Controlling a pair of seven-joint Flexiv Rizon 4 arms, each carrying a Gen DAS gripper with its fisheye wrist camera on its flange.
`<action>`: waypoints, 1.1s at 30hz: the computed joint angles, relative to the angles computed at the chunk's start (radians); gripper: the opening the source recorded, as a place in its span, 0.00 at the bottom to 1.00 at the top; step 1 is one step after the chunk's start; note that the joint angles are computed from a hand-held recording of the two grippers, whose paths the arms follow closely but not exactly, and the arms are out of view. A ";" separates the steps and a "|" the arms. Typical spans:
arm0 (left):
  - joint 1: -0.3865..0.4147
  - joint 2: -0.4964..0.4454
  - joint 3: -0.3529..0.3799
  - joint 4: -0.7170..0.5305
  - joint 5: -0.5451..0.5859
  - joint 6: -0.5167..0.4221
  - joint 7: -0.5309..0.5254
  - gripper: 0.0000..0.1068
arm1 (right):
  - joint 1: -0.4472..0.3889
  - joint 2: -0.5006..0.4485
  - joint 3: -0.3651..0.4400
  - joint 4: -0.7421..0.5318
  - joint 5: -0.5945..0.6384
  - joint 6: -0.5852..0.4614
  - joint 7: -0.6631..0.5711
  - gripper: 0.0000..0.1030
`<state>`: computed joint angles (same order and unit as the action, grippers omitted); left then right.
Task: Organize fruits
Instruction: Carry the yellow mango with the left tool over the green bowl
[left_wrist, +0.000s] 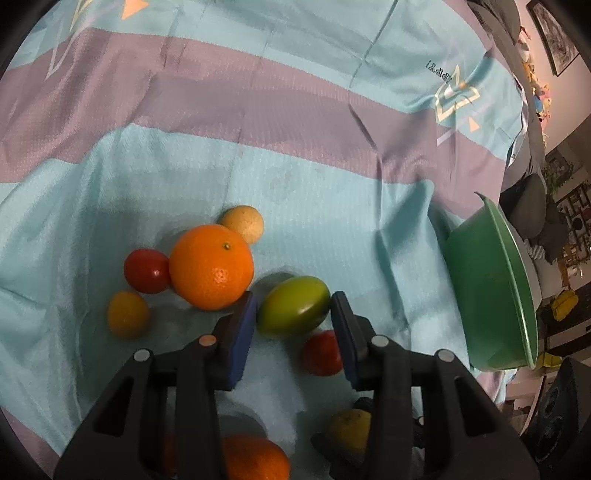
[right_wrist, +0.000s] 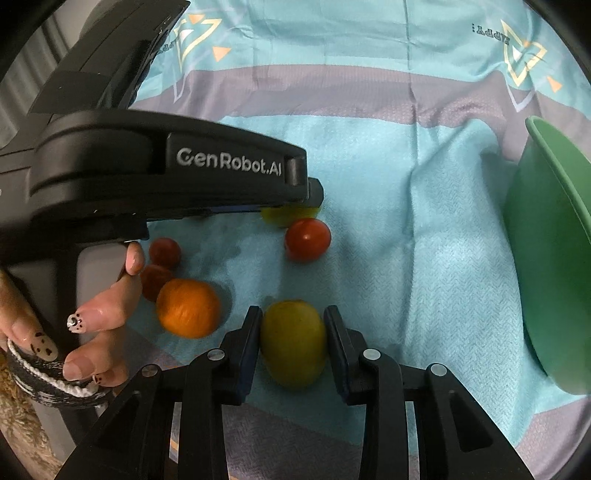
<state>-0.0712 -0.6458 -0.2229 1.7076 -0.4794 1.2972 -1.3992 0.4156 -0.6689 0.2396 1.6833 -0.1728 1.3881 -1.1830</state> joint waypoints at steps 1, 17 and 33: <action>-0.005 0.001 0.005 0.002 0.003 0.008 -0.006 0.38 | 0.004 0.001 -0.004 0.002 -0.001 0.003 0.002 0.34; 0.059 0.173 -0.108 0.225 -0.050 0.267 -0.008 0.37 | -0.043 0.085 -0.002 0.096 0.019 0.176 0.062 0.34; 0.257 0.272 -0.356 0.387 0.130 0.464 -0.182 0.37 | 0.123 0.155 -0.262 0.186 0.014 0.376 0.211 0.34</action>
<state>0.1854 -0.3741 -0.5791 2.0949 -0.3497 1.7615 -1.5813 0.5388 -0.5138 -0.0219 1.8696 -0.1586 1.7645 -0.9721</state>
